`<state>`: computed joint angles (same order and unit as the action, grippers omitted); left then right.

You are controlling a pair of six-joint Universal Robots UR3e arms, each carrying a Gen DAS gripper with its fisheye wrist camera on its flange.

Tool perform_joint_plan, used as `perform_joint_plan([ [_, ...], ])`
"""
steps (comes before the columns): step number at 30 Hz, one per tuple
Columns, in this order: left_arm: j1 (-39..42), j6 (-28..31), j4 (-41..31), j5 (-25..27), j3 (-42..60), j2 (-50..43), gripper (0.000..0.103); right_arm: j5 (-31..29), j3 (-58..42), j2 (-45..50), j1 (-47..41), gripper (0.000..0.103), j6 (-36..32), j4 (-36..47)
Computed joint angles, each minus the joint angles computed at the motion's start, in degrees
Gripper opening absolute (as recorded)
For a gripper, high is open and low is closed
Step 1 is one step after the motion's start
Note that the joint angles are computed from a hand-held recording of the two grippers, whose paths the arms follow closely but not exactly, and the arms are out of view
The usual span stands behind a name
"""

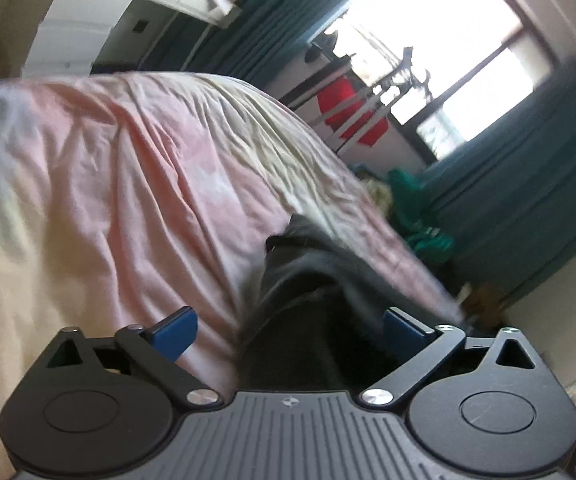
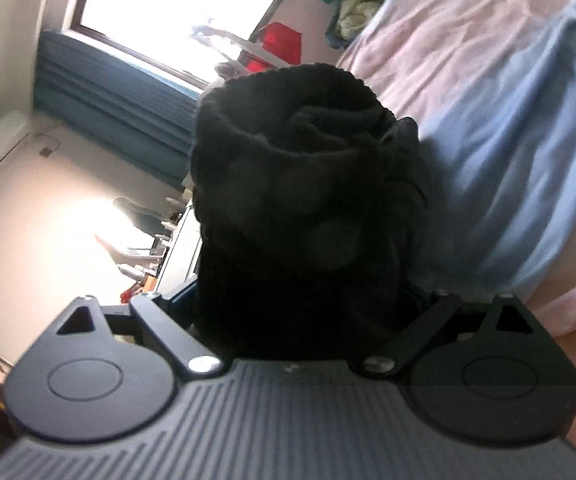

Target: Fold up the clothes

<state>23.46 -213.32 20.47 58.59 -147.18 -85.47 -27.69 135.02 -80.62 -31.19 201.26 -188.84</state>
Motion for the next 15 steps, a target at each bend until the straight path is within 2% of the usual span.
perform_joint_plan([
  [3, 2.25, -0.41, -0.62, -5.52, 3.52, -5.28, 0.102, -6.24, -2.19, -1.09, 2.79, 0.094, -3.25, 6.48],
  [5, 1.69, 0.58, -4.53, -7.14, 8.11, -8.82, 0.103, -11.57, -3.9, -1.67, 4.86, 0.09, -5.76, 11.91],
  [7, -0.4, 4.6, -10.69, -7.22, 13.74, -11.44, 0.103, -16.37, -5.14, -2.09, 6.78, 0.09, -7.82, 16.22],
  [11, -4.99, 12.61, -19.38, -4.3, 23.22, -14.47, 0.103, -17.31, -4.23, -3.15, 6.99, 0.087, -7.8, 16.61],
  [15, -6.37, 15.89, -23.79, -4.8, 29.59, -17.9, 0.099, -16.71, -3.6, -3.9, 6.7, 0.078, -5.48, 14.33],
])
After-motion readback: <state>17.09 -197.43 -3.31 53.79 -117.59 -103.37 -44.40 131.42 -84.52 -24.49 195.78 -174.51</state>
